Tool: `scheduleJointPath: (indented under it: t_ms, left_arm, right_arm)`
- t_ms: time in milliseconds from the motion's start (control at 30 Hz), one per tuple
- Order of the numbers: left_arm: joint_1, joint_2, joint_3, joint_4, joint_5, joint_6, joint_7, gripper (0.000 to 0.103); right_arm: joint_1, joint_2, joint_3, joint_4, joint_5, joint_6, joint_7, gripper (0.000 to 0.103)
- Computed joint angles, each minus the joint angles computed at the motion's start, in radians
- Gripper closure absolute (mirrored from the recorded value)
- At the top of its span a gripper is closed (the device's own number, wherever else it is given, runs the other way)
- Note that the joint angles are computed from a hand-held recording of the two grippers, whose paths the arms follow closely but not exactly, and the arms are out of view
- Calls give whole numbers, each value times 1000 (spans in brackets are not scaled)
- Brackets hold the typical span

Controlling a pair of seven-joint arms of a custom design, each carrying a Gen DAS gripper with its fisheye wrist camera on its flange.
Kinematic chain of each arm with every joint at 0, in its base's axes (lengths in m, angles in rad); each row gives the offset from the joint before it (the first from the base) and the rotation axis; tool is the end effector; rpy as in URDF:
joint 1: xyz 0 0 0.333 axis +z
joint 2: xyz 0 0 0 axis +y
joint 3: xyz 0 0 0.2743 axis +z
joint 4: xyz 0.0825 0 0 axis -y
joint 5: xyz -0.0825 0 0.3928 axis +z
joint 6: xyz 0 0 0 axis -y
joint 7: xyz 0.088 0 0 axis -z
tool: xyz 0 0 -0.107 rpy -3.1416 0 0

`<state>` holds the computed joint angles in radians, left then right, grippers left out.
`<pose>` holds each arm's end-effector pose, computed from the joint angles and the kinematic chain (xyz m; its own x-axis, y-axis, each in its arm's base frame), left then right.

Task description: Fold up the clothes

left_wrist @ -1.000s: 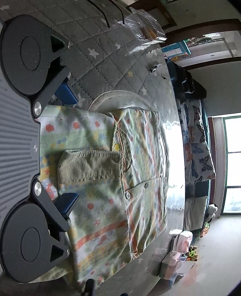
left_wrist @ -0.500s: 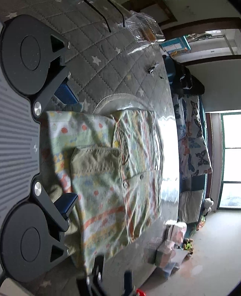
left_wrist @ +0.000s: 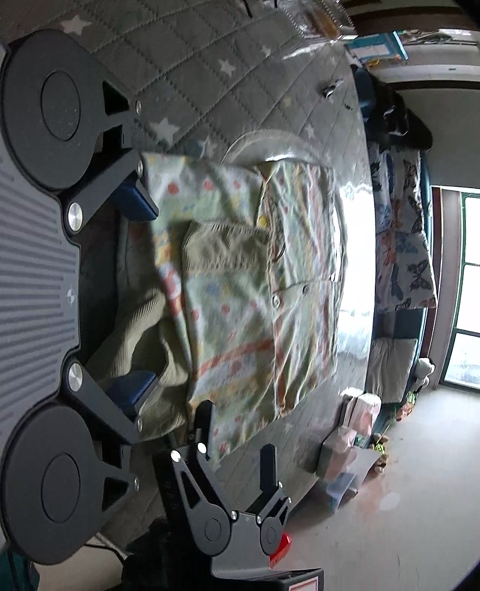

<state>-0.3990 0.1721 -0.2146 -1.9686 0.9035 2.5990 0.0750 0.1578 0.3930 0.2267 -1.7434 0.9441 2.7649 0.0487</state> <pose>0.5045 -0.3699 0.3861 0.1541 -0.9772 0.1463 -0.7272 -0.2124 -0.6528 0.6494 0.2100 0.3674 0.8271 -0.5367 0.1669 -0.2510 -0.6184 -0.7447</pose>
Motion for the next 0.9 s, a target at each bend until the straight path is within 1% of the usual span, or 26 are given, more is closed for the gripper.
scheduleJointPath:
  t_ms: [167,200,233,367,400,467,533,633,700,833,900]
  left_arm:
    - [10,9,-9,-6,-89,36,52,32]
    - [12,11,-10,-7,-106,47,64,36]
    - [13,13,-11,-9,-125,58,76,43]
    - [16,16,-9,-17,-169,103,112,56]
    - [16,17,-9,-18,-179,111,121,61]
    - [20,19,-9,-24,-206,141,142,67]
    - [25,19,-7,-34,-233,169,161,76]
    - [27,16,2,-44,-246,204,166,86]
    - [24,9,17,-45,-219,225,143,89]
    - [22,0,43,-32,-138,256,83,91]
    - [31,4,52,-16,-108,278,62,91]
  right_arm:
    - [-12,-31,-13,-32,-9,-11,-5,1]
    - [-15,-37,-12,-40,-4,-15,-15,1]
    - [-19,-46,-12,-48,5,-20,-31,4]
    - [-23,-76,-20,-74,28,-52,-83,9]
    - [-23,-83,-24,-80,32,-61,-96,9]
    - [-21,-95,-31,-92,40,-78,-120,9]
    - [-21,-110,-36,-107,57,-95,-157,10]
    - [-15,-125,-51,-125,62,-119,-190,12]
    - [-10,-133,-60,-134,55,-139,-204,14]
    - [-1,-145,-74,-144,33,-184,-235,14]
    - [3,-146,-76,-145,28,-202,-257,14]
